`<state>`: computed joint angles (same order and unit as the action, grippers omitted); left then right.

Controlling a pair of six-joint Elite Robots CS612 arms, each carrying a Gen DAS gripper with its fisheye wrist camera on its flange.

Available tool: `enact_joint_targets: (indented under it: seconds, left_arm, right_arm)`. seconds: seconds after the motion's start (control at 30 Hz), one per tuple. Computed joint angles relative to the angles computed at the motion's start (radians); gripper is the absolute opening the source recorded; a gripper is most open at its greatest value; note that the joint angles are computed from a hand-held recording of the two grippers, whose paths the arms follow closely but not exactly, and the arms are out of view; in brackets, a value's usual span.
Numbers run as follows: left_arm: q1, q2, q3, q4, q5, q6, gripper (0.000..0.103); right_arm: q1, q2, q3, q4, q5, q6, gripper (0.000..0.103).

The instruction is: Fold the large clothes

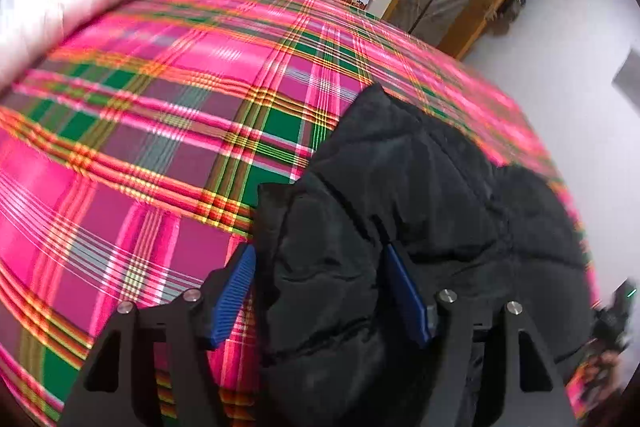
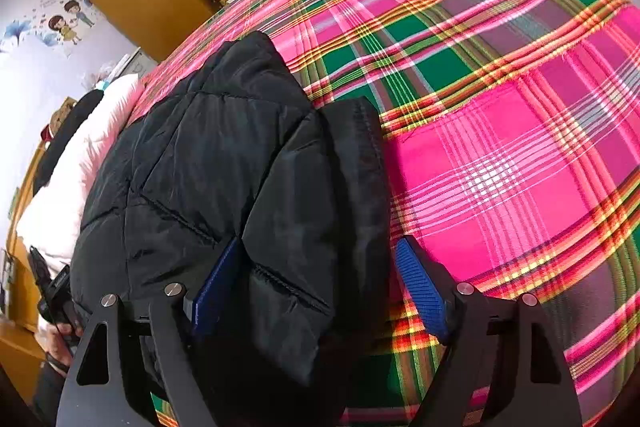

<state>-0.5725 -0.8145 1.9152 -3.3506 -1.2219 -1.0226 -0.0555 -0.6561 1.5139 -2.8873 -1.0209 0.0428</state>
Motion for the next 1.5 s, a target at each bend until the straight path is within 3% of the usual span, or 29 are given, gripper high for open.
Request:
enact_joint_targets:
  seconds: [0.23,0.4,0.67,1.0,1.07,1.17,1.23,1.3,1.4,1.5]
  left_arm:
    - [0.014,0.027,0.005,-0.092,-0.059,-0.053,0.071]
    - [0.04,0.074,-0.003,-0.184,-0.172,-0.138,0.075]
    - [0.024,0.064,-0.029,-0.086,-0.164,-0.104,0.075]
    - [0.031,0.083,-0.051,-0.081,-0.195,-0.076,0.076]
    - [0.033,0.084,-0.056,-0.073,-0.198,-0.074,0.076]
    - [0.031,0.079,-0.063,-0.047,-0.197,-0.057,0.076]
    - [0.026,0.074,-0.067,-0.018,-0.182,-0.037,0.071]
    - [0.015,0.064,-0.07,0.015,-0.145,-0.01,0.055]
    - [-0.001,0.043,-0.081,0.09,-0.089,0.02,0.039]
    - [-0.008,0.02,-0.073,0.119,-0.054,0.021,0.029]
  right_arm:
    - [-0.009,0.015,-0.014,0.022,0.051,0.002,0.078]
    - [-0.016,0.042,-0.039,0.063,0.108,0.008,0.079]
    - [-0.01,0.046,-0.045,0.073,0.121,0.02,0.079]
    - [0.001,0.069,-0.083,0.107,0.14,-0.043,0.08]
    - [-0.002,0.074,-0.094,0.131,0.182,-0.051,0.064]
    - [0.005,0.07,-0.092,0.127,0.179,-0.062,0.048]
    - [0.01,0.066,-0.092,0.119,0.166,-0.066,0.043]
    - [0.014,0.063,-0.088,0.106,0.157,-0.069,0.037]
    - [0.021,0.051,-0.08,0.087,0.121,-0.076,0.031]
    - [0.028,0.034,-0.065,0.056,0.085,-0.077,0.027]
